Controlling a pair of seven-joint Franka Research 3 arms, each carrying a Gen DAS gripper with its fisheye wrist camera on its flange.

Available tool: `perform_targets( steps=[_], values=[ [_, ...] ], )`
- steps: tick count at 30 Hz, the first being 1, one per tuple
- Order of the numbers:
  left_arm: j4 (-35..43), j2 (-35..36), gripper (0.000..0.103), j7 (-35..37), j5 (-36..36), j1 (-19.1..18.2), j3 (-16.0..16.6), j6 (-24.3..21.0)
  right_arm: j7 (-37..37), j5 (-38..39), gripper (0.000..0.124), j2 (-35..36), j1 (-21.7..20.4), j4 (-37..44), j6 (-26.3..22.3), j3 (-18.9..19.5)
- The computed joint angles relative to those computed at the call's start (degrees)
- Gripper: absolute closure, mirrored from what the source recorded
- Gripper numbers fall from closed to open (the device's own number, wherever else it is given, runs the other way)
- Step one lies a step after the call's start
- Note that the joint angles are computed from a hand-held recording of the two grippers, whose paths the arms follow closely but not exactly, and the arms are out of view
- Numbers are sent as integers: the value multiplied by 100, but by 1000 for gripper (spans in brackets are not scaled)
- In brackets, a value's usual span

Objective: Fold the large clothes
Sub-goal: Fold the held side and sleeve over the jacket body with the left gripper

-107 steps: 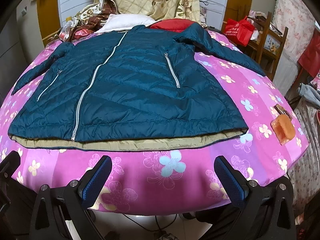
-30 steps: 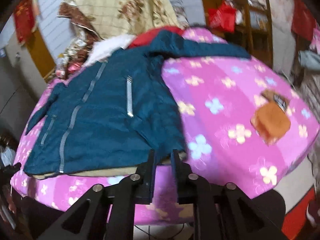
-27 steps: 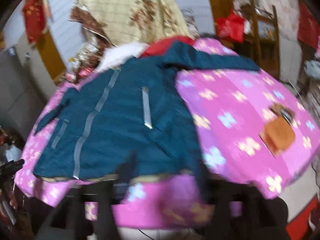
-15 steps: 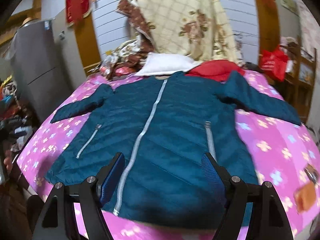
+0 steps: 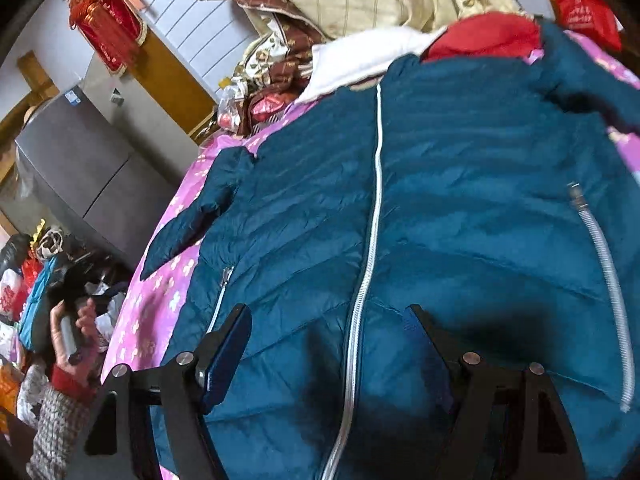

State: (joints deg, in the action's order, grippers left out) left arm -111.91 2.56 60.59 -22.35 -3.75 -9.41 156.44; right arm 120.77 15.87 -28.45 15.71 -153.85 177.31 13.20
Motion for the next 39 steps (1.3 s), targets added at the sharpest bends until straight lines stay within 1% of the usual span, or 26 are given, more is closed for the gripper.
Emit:
perform_targets(
  steps=[1,3,5,7,8,10,13,15,18,20,22,23,25,26,27,28,29,30,31,33,35,38,39],
  values=[
    [150,202,44,448,-617,37,-52,3,-50,-13,47,104,32,36,39,-33],
    [405,544,44,933,-1365,161,-183,11,-153,-54,47,286,54,83,138,-49],
    [578,799,44,1133,-1750,270,-315,82,-249,-113,47,403,36,116,233,-34],
    [785,1061,44,1599,-2384,474,-538,94,-315,-172,47,479,-41,140,298,34],
    [898,1187,44,1753,-2585,542,-613,105,-332,-190,47,485,-78,131,317,62],
    [1076,1392,44,1973,-2822,630,-735,175,-332,-231,47,533,-185,133,363,162],
    [1343,1667,44,2245,-3022,758,-888,95,-305,-308,47,544,-345,102,392,323],
    [1448,1802,44,2524,-3270,848,-1027,186,-256,-402,47,581,-534,113,419,500],
    [1715,2039,44,2574,-3234,855,-1067,262,-192,-498,47,615,-688,92,492,659],
    [2003,2251,44,2376,-2952,819,-1026,231,-233,-482,47,656,-582,55,583,559],
    [2269,2453,44,2218,-2759,866,-1061,136,-338,-382,47,724,-314,31,693,298],
    [2398,2550,44,2144,-2704,916,-1095,67,-421,-307,47,762,-109,19,759,99],
    [2587,2689,44,1866,-2559,942,-1099,32,-548,-164,47,792,148,-11,861,-137],
    [2647,2707,50,1581,-2281,854,-981,1,-602,-105,47,804,214,-20,901,-193],
    [2693,2689,57,1190,-1822,698,-774,-110,-647,-55,47,819,237,-17,919,-202],
    [2807,2670,79,647,-1057,399,-401,-332,-698,-5,47,840,287,-7,926,-250],
    [2930,2656,90,375,-465,205,-180,-551,-730,40,47,841,284,3,920,-239],
    [2948,2593,91,246,-97,101,-97,-619,-759,81,47,838,281,-1,927,-227],
    [2899,2505,94,121,186,22,-49,-589,-787,120,47,843,297,-1,941,-231],
    [2941,2326,94,-123,922,-225,83,-609,-866,218,47,863,501,-20,1022,-419],
    [3062,2227,95,-277,1446,-377,78,-682,-936,303,47,878,650,-36,1089,-555],
    [3468,2212,95,-200,1990,-566,-167,-784,-1009,415,47,893,838,-53,1182,-711],
    [3655,2252,95,-87,2124,-651,-273,-860,-1032,444,47,894,950,-67,1227,-817]
  ],
)
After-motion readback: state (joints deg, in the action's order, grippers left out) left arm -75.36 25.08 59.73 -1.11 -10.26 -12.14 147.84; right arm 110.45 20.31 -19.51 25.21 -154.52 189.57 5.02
